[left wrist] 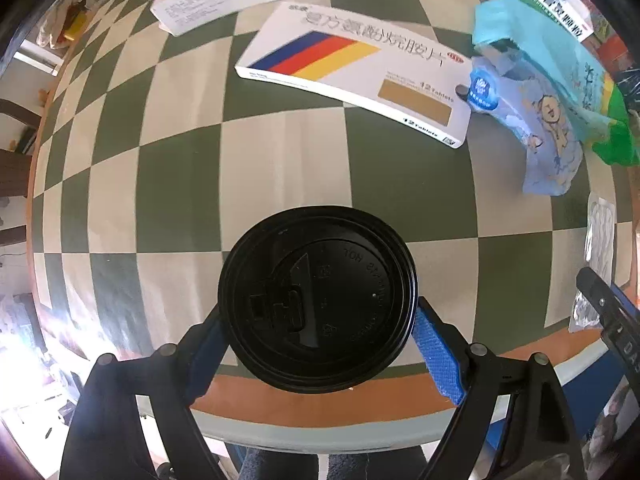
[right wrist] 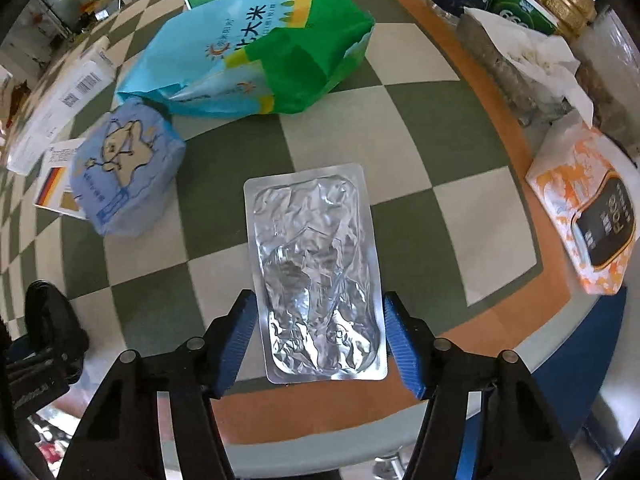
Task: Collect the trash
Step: 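Grasp the black lid with the left gripper while the right grasps the foil blister pack, then carry lid and foil pack to the bin and open both grippers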
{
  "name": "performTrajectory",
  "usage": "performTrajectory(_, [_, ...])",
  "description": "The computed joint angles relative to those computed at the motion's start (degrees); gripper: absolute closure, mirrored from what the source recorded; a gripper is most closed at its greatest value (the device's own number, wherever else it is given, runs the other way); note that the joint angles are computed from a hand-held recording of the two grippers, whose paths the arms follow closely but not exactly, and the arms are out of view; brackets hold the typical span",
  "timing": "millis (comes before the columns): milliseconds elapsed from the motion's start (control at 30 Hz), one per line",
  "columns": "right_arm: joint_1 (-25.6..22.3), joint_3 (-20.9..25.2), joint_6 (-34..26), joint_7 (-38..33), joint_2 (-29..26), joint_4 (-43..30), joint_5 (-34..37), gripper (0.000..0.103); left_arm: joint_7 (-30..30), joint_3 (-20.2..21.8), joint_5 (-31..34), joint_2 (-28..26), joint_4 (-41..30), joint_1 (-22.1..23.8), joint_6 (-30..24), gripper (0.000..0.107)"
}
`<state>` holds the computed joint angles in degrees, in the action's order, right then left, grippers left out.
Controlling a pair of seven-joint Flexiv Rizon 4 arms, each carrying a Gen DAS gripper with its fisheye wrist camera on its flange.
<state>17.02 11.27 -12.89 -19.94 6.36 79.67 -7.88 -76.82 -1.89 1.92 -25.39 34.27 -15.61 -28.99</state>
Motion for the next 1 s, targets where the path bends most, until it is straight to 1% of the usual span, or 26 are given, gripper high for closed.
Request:
performTrajectory(33, [0.06,0.25,0.97,0.51,0.43,0.39,-0.15,0.038,0.12,-0.01,-0.39,0.3,0.18,0.37,0.33,0.021])
performTrajectory(67, [0.1,0.37,1.88,0.67,0.75,0.62,-0.17,0.038,-0.77,-0.22,-0.52,0.66,-0.36,-0.23,-0.21,0.021])
performTrajectory(200, [0.21,0.76,4.43,0.32,2.01,1.17,-0.74,0.038,-0.31,-0.47,-2.74,1.76,-0.9,1.79,0.9,0.021])
performTrajectory(233, [0.37,0.79,4.52,0.22,1.74,0.48,-0.97,0.038,-0.33,-0.62,-3.01,1.23,-2.44,2.07,0.42,0.021])
performTrajectory(267, [0.08,1.44,4.97,0.38,1.69,0.11,-1.29,0.038,0.15,-0.6,-3.75,1.73,-2.4,2.85,0.97,0.021])
performTrajectory(300, [1.39,1.55,4.51,1.44,0.29,-2.12,-2.17,0.038,0.58,-0.57,-4.17,1.99,-2.52,3.41,1.16,0.021])
performTrajectory(367, [2.25,2.14,4.71,2.34,-0.86,-4.17,-2.89,0.038,1.52,-0.47,-5.85,3.22,-1.99,5.39,1.8,0.021])
performTrajectory(400, [4.2,1.95,3.86,3.28,-2.53,-7.24,-4.22,0.038,2.16,-0.4,-6.62,3.79,-1.73,6.47,2.04,0.021])
performTrajectory(433, [4.55,2.78,3.18,3.79,-2.63,-8.45,-4.7,0.038,2.46,-0.48,-7.13,3.62,-2.96,7.26,1.5,0.021])
performTrajectory(467, [5.45,3.26,3.0,4.49,-2.71,-9.21,-5.39,0.038,3.04,-0.4,-8.16,4.25,-2.81,8.56,1.61,0.021])
performTrajectory(500, [6.35,3.9,2.51,5.57,-2.35,-9.55,-5.95,0.038,2.87,-0.38,-8.68,5.22,-1.53,8.81,2.33,0.021])
performTrajectory(533, [7.62,4.62,2.06,6.8,-3.05,-10.91,-6.95,0.038,3.17,-0.14,-9.5,7.13,1.62,9.39,4.11,0.021])
performTrajectory(567, [9.08,5.3,1.55,7.98,-4.0,-12.46,-8.16,0.038,4.26,0.17,-11.0,8.72,3.55,11.1,4.91,0.021])
performTrajectory(633, [12.3,6.19,0.1,10.35,-6.21,-16.05,-10.72,0.038,5.57,0.36,-12.53,10.52,5.14,12.93,4.81,0.021])
performTrajectory(667, [14.12,6.63,-0.49,11.75,-7.12,-17.41,-12.01,0.038,6.77,0.64,-13.42,11.66,6.9,13.99,5.64,0.021])
performTrajectory(733, [18.34,7.46,-1.59,15.47,-9.17,-20.04,-15.03,0.038,10.57,2.09,-15.89,15.89,12.74,16.89,7.14,0.021])
performTrajectory(767, [20.31,7.6,-2.42,17.03,-9.76,-21.0,-16.14,0.038,11.47,2.42,-16.42,16.79,14.13,17.65,7.46,0.021])
performTrajectory(900, [30.14,8.5,-5.42,25.66,-13.85,-25.18,-21.03,0.038,19.2,6.1,-19.81,22.13,22.52,22.88,6.67,0.021])
performTrajectory(1000, [35.7,8.17,-6.14,30.78,-16.19,-26.5,-21.09,0.038,23.33,7.98,-19.34,24.26,26.64,25.41,4.74,0.021])
